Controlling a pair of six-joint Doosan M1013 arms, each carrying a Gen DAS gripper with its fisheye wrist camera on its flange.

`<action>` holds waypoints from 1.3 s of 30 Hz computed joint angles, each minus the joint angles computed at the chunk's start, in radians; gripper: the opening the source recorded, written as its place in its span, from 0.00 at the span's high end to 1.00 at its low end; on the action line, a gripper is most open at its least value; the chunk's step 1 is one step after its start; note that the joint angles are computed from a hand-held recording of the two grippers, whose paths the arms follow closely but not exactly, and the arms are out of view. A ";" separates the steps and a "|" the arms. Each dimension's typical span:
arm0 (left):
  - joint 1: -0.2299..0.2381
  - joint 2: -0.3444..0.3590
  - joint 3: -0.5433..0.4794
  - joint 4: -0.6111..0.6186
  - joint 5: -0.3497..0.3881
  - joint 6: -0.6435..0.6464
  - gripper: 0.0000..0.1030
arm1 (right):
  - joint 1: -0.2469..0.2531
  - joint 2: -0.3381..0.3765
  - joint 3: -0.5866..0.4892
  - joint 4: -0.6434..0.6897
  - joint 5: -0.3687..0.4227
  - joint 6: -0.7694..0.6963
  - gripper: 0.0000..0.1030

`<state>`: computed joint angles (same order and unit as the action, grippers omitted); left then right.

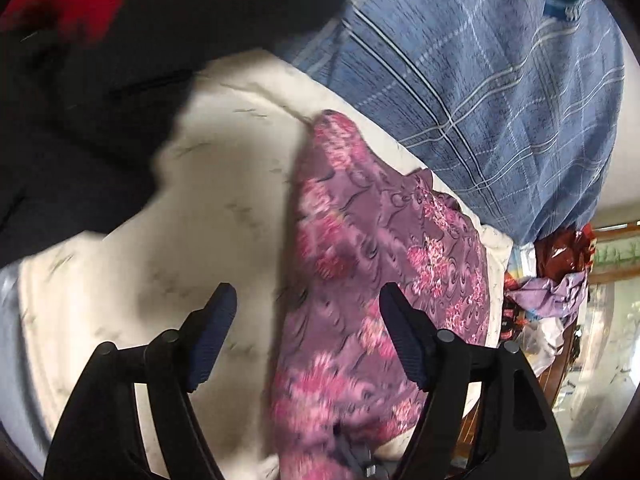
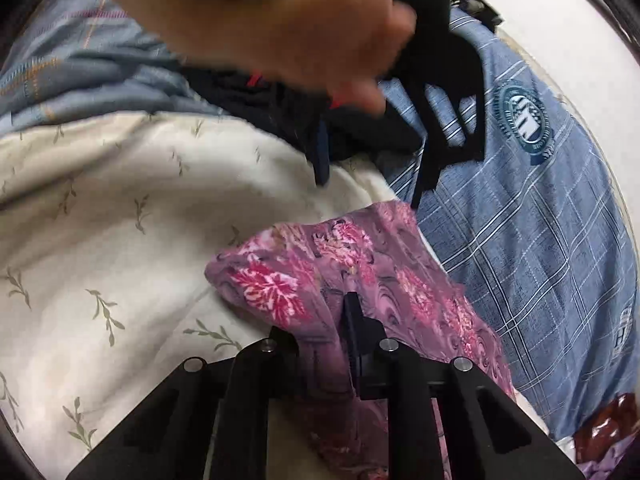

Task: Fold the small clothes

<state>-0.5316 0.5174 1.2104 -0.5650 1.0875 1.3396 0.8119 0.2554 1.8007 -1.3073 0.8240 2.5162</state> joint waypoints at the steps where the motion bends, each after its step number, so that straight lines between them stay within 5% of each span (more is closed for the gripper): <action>1: -0.004 0.013 -0.017 -0.003 0.011 0.001 0.29 | 0.005 -0.005 0.012 -0.042 0.002 0.035 0.86; 5: -0.035 0.058 -0.080 0.010 0.056 0.034 0.29 | 0.004 -0.023 0.028 -0.068 -0.017 0.059 0.88; 7: -0.062 0.058 -0.097 0.108 0.041 0.037 0.56 | -0.005 -0.033 0.033 -0.064 -0.044 0.076 0.88; 8: -0.079 0.057 -0.106 0.178 0.042 0.036 0.84 | -0.009 -0.038 0.037 -0.064 -0.057 0.089 0.89; 9: -0.094 0.055 -0.110 0.247 0.041 0.027 0.90 | -0.013 -0.041 0.039 -0.066 -0.066 0.100 0.91; 20: -0.167 -0.004 -0.153 0.292 -0.042 0.024 0.94 | -0.095 -0.206 0.143 -0.086 -0.211 0.473 0.95; 27: -0.281 0.100 -0.330 0.413 0.043 -0.007 0.94 | -0.206 -0.356 0.268 0.021 -0.268 0.691 0.95; 34: -0.324 0.246 -0.502 0.501 0.248 -0.108 0.94 | -0.378 -0.411 0.360 0.379 -0.548 0.509 0.93; 39: -0.330 0.264 -0.531 0.524 0.278 -0.114 0.94 | -0.447 -0.425 0.391 0.590 -0.710 0.353 0.85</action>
